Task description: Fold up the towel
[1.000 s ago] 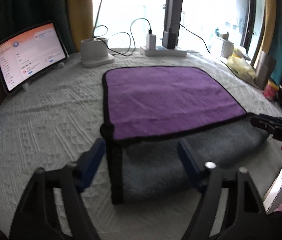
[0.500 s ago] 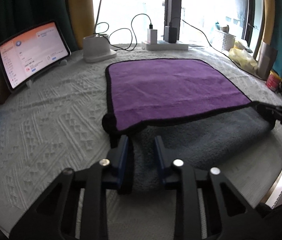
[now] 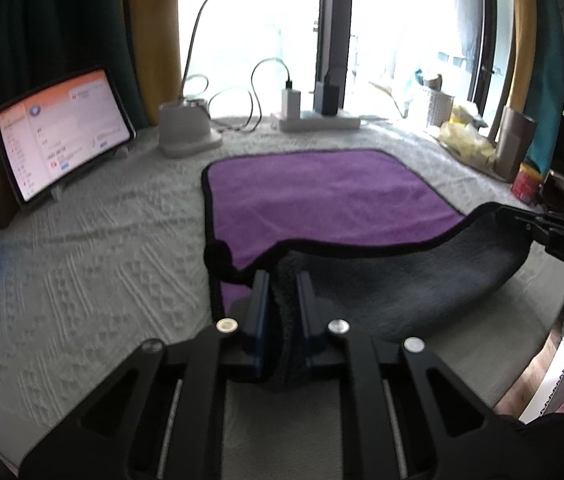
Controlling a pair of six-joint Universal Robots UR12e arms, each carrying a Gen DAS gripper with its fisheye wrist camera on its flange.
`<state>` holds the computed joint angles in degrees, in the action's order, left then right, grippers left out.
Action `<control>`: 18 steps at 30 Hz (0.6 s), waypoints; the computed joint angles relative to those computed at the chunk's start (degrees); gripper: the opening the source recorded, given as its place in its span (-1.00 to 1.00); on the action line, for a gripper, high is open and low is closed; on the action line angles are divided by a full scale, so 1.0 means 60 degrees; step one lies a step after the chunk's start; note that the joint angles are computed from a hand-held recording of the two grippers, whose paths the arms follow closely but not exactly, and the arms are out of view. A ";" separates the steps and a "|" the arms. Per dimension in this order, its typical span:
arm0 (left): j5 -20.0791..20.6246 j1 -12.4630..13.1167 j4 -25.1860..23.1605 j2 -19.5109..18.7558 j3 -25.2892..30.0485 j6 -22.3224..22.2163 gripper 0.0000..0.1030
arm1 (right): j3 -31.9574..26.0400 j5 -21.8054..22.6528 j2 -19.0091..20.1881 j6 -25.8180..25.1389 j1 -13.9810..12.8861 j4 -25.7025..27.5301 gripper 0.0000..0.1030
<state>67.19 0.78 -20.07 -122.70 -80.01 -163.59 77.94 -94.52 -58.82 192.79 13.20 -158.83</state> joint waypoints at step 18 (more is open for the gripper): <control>-0.0354 -0.0034 0.0217 -0.0534 0.1214 -0.0140 -0.74 | -0.1180 -0.0279 0.0554 -0.0883 -0.0144 -0.0443 -0.90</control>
